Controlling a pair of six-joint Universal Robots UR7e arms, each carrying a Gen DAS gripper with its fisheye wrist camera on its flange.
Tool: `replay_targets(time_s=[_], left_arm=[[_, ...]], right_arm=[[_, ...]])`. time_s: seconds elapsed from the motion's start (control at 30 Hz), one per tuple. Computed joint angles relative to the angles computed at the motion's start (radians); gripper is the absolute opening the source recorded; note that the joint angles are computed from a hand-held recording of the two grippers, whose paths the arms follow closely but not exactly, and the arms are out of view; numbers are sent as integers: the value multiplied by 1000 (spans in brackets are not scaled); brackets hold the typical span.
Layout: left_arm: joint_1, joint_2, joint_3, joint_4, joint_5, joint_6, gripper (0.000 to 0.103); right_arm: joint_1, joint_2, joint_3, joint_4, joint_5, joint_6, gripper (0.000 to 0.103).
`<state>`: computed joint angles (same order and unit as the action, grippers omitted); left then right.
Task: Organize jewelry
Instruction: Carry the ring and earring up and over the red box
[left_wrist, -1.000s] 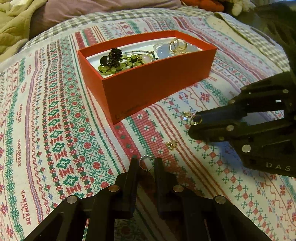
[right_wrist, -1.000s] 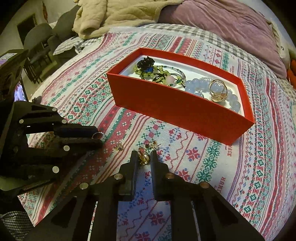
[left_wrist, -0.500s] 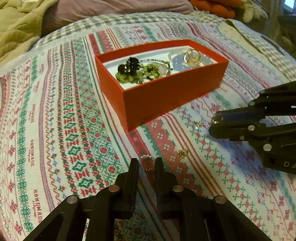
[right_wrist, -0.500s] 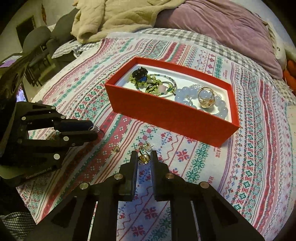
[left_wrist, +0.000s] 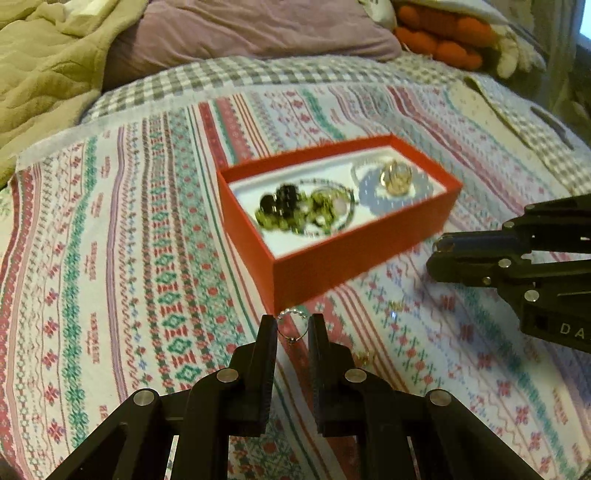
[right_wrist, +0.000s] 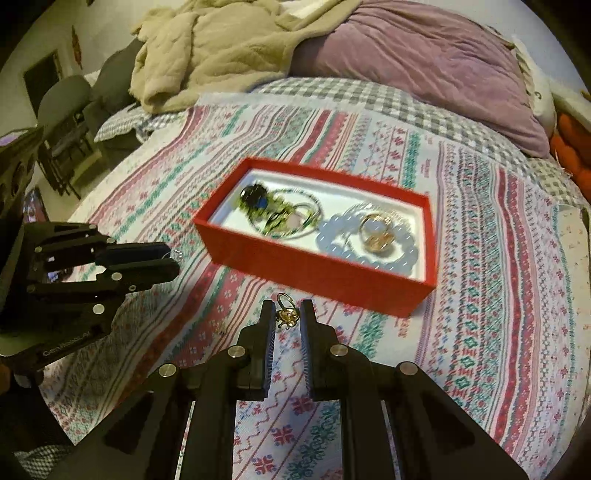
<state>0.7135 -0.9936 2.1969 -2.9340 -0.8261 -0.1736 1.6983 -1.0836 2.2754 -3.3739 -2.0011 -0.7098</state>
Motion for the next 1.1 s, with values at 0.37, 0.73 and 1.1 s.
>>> replay_targets(time_s=[0.37, 0.73, 1.1], left_arm=[[-6, 30, -52, -57, 5, 31, 11], [32, 103, -162, -17, -56, 38, 12], [51, 121, -196, 26, -72, 9, 15]], right_arm=[[13, -30, -44, 30, 23, 37, 14], [3, -18, -125, 91, 43, 79, 14], [-11, 26, -188, 123, 35, 89, 14]])
